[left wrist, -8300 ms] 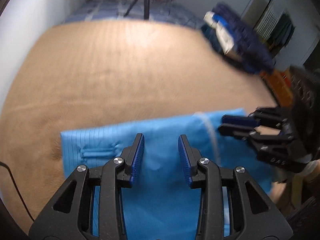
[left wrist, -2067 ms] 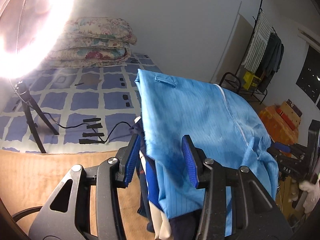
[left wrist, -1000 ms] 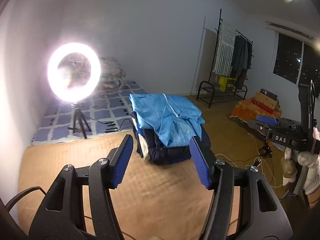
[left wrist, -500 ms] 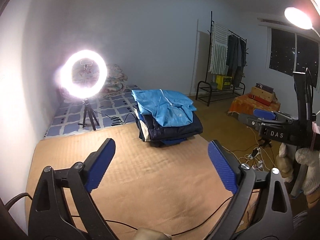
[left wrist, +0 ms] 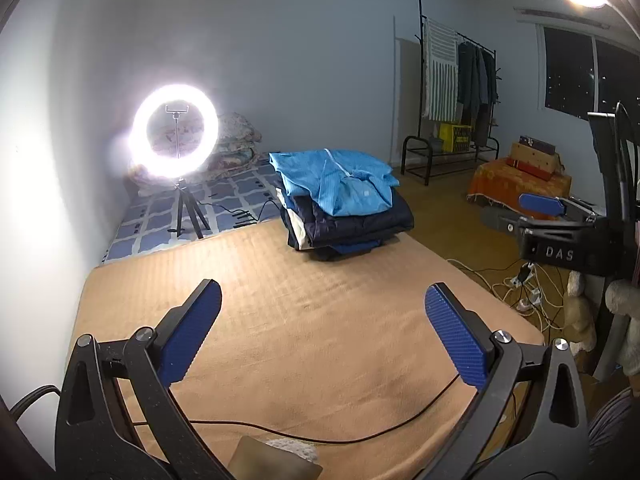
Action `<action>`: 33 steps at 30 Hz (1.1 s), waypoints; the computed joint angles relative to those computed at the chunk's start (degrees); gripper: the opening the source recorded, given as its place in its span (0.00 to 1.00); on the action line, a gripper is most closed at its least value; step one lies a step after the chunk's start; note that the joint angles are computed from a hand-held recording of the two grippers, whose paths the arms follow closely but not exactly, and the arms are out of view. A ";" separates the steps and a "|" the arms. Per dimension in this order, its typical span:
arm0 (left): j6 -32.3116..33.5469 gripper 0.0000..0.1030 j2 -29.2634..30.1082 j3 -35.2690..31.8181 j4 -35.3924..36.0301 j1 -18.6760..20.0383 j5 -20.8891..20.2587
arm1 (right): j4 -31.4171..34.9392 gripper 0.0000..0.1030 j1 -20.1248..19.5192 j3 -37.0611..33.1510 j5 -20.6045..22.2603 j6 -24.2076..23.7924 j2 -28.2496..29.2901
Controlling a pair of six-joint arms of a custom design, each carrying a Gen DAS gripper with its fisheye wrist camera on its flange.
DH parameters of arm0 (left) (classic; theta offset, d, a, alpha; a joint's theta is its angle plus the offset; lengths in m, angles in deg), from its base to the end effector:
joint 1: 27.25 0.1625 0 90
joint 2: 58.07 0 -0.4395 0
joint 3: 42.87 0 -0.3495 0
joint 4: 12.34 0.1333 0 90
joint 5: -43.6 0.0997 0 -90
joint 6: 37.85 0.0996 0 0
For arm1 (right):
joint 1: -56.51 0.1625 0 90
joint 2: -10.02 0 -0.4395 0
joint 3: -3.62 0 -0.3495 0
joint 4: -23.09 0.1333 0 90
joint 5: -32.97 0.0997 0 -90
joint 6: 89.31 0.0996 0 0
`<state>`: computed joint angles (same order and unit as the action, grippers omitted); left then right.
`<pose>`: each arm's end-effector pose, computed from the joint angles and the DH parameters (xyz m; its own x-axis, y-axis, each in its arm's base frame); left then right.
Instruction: Fold large clothes
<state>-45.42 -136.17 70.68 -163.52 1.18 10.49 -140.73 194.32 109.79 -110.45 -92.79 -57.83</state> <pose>-0.3266 -0.4233 0.3841 -0.6792 0.2481 -0.6908 0.7089 0.4656 -0.5298 0.4474 -0.3336 0.3624 -0.7077 -0.1613 0.6878 -0.6474 0.5380 -0.5399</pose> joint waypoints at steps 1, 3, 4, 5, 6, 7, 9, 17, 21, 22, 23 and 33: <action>0.15 1.00 -0.08 0.32 -0.40 -0.29 0.21 | -0.15 0.79 0.13 0.21 -0.16 0.46 -0.08; 1.26 1.00 0.31 0.49 -1.72 -0.17 0.41 | -1.00 0.79 0.31 0.56 -0.43 1.02 -0.13; 1.48 1.00 0.52 0.75 -2.21 -0.42 1.14 | -1.61 0.79 0.42 0.70 -0.57 1.00 -0.09; 1.50 1.00 0.58 0.97 -2.39 -0.57 1.52 | -1.96 0.79 0.45 0.74 -0.63 0.81 0.00; 1.35 1.00 0.48 1.18 -2.33 -0.75 1.69 | -2.38 0.79 0.59 0.81 -0.80 0.70 0.11; 1.20 1.00 0.33 1.26 -2.26 -0.82 1.65 | -2.73 0.79 0.58 0.86 -0.72 0.56 0.23; 0.60 1.00 -0.06 1.31 -1.72 -0.94 1.47 | -2.90 0.79 0.74 1.02 -0.82 0.71 0.34; 1.11 1.00 -0.11 1.25 -3.30 -1.10 2.69 | -4.99 0.79 1.38 0.74 -1.97 -1.86 1.89; 0.45 1.00 -0.32 1.02 -2.63 -0.90 2.49 | -6.22 0.79 1.69 0.90 -2.06 -2.28 1.95; 0.44 1.00 -0.36 1.06 -2.62 -0.93 2.52 | -6.46 0.79 1.62 0.96 -2.06 -2.43 1.94; 0.33 1.00 -0.40 1.10 -2.53 -0.94 2.57 | -6.52 0.79 1.60 0.96 -2.05 -2.38 1.92; 0.68 1.00 -0.32 1.19 -2.82 -0.91 2.61 | -6.85 0.79 0.96 1.22 -1.47 -2.03 1.56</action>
